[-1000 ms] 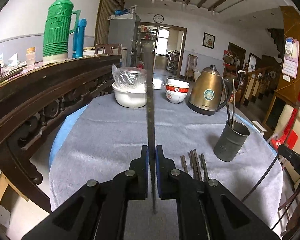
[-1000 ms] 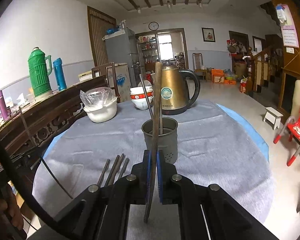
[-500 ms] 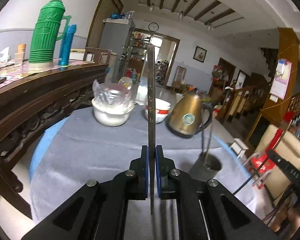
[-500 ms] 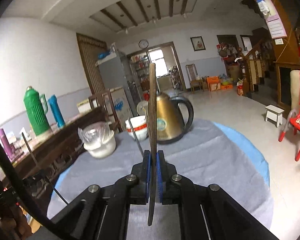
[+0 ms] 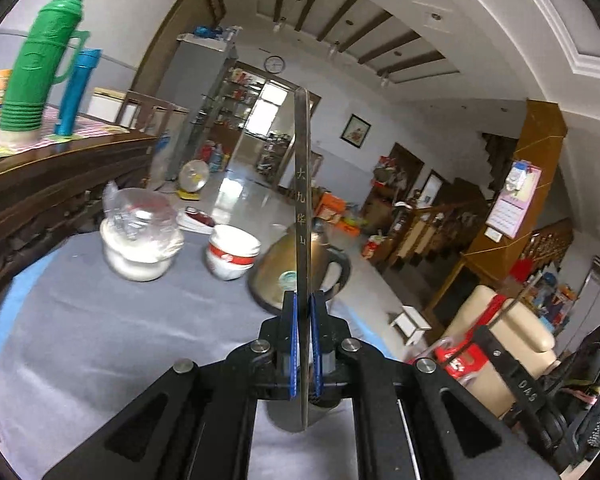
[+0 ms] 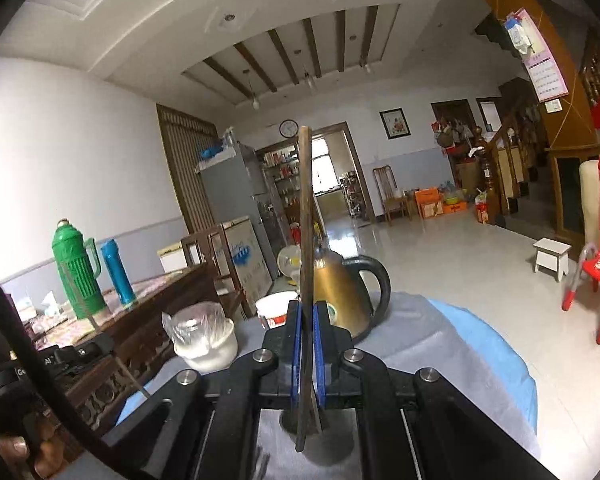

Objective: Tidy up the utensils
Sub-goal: 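Carry both held chopsticks over the grey holder cup and lower them in, then open left tool inside the cup while right tool opens to release its chopstick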

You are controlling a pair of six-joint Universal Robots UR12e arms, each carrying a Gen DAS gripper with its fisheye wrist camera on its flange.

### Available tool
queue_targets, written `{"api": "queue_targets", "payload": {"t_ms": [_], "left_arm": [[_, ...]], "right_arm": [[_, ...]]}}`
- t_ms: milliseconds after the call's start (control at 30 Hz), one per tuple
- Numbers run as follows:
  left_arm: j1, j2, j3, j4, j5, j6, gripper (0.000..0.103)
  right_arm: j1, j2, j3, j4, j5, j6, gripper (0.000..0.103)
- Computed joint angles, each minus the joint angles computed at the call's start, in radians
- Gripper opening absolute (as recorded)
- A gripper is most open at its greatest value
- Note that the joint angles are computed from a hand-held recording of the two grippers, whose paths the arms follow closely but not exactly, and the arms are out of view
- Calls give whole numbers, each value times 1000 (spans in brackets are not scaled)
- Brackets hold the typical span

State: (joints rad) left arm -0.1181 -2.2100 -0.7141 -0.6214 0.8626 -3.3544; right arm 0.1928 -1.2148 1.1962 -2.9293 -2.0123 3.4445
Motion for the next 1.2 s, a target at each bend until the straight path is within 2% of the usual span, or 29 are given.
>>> {"api": "queue_targets", "payload": {"t_ms": [267, 500, 567, 833, 933, 1000, 1067, 1133, 1200], "left_arm": [[-48, -105, 171, -98, 20, 13, 7], [-83, -205, 328, -243, 77, 71, 7], [-89, -214, 336, -268, 86, 99, 7], [-118, -268, 427, -476, 138, 249, 7], [-121, -273, 441, -528, 165, 276, 7], [-117, -263, 427, -529, 165, 275, 7], [-110, -243, 396, -506, 160, 264, 12], [-103, -223, 363, -469, 160, 251, 35], [-90, -169, 263, -376, 163, 221, 50]], "right_arm": [[-24, 58, -77, 41, 34, -15, 6], [-53, 91, -104, 120, 68, -15, 6], [-66, 95, -105, 159, 94, 2, 7], [-91, 116, -121, 285, 165, 22, 7], [-99, 119, -125, 328, 190, 46, 8], [-107, 115, -125, 360, 221, 74, 9], [-109, 110, -128, 384, 225, 93, 9], [-106, 104, -125, 390, 207, 102, 9], [-98, 97, -123, 385, 178, 101, 9]]}}
